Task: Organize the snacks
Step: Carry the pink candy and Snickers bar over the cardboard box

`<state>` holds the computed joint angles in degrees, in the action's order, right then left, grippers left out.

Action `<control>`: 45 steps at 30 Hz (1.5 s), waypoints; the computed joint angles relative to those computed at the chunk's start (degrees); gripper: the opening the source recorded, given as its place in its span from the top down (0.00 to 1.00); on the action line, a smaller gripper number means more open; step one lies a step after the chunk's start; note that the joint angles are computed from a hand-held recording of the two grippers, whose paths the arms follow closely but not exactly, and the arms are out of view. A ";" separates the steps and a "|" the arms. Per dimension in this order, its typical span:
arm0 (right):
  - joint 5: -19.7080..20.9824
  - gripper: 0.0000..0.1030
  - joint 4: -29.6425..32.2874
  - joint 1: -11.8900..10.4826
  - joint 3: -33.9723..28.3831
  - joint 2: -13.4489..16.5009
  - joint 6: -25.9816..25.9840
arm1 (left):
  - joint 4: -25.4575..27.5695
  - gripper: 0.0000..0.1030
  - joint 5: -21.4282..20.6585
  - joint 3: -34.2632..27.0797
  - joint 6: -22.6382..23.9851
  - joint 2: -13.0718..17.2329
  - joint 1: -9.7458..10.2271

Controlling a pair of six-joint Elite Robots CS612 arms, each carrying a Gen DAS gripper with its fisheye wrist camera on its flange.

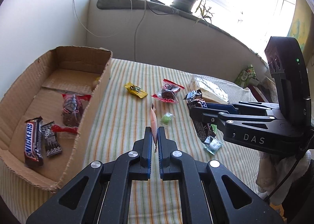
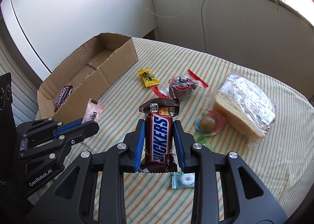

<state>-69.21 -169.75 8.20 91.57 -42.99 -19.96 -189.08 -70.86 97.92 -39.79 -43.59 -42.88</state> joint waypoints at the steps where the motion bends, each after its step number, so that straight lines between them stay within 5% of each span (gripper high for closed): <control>1: 0.10 0.71 -0.03 0.19 -0.11 -0.05 -0.09 | -0.30 0.96 0.12 0.16 -0.34 -0.05 0.14; 25: 0.18 0.71 3.44 6.36 -8.72 2.74 -2.93 | -3.59 0.96 9.21 8.50 -5.41 -4.24 3.24; 45: -1.01 0.71 9.15 9.64 -16.07 6.54 -5.34 | -4.77 0.96 9.88 10.75 -7.98 -4.76 5.42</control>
